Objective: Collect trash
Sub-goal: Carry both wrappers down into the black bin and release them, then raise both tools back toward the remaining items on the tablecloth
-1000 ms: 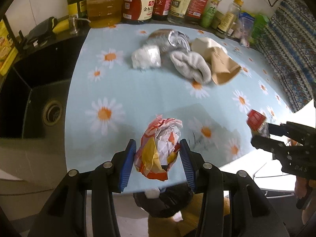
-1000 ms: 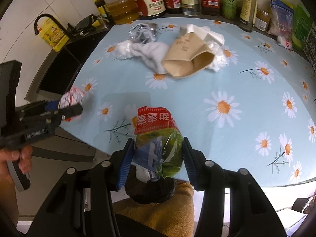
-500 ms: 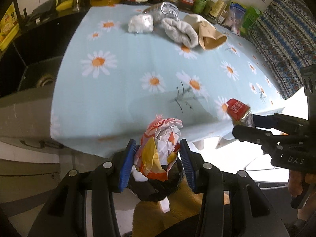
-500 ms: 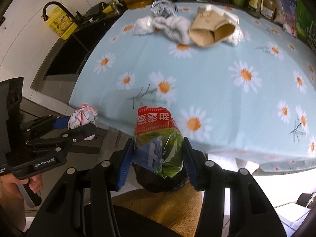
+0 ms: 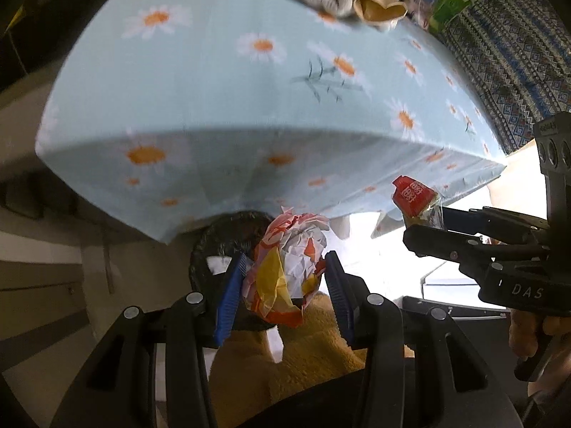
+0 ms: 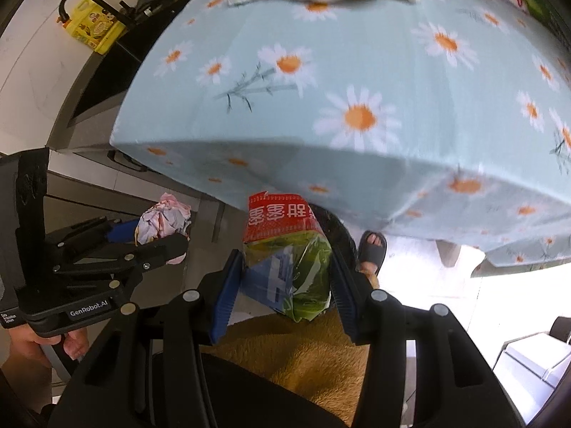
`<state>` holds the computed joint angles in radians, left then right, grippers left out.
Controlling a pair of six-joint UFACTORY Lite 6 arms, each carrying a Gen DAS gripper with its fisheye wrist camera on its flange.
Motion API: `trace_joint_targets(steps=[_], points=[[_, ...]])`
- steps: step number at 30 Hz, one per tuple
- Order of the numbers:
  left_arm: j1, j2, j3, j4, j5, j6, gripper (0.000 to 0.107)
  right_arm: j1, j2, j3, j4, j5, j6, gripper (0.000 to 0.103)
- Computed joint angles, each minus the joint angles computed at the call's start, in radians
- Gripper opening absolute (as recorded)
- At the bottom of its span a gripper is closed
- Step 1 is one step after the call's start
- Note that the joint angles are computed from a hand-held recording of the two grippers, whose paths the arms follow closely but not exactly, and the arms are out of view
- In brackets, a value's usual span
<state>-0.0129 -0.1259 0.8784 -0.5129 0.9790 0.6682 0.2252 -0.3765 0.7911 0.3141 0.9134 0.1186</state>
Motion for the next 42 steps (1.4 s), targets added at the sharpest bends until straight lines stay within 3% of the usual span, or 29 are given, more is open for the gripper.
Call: trace_joint_targets(steps=[9,11,13,30,42], points=[[-0.01,0.007,-0.067,0.021,-0.019,-0.011,0.049,0.002,-0.029,-0.09,0.068,-0.027,-0.017,0.05],[-0.02,0.012,-0.07,0.046,-0.033,-0.041,0.066,-0.028,-0.037,-0.106,0.13,-0.022,-0.056,0.066],[-0.02,0.022,-0.067,0.063,-0.041,-0.064,0.072,-0.057,-0.042,-0.112,0.178,-0.014,-0.086,0.072],[0.058,0.016,0.023,0.047,0.003,-0.027,0.072,-0.069,-0.074,-0.006,0.079,0.034,0.0,0.072],[0.083,0.033,0.235,-0.01,0.084,0.0,0.072,-0.099,-0.066,0.157,-0.016,0.077,0.047,0.072]])
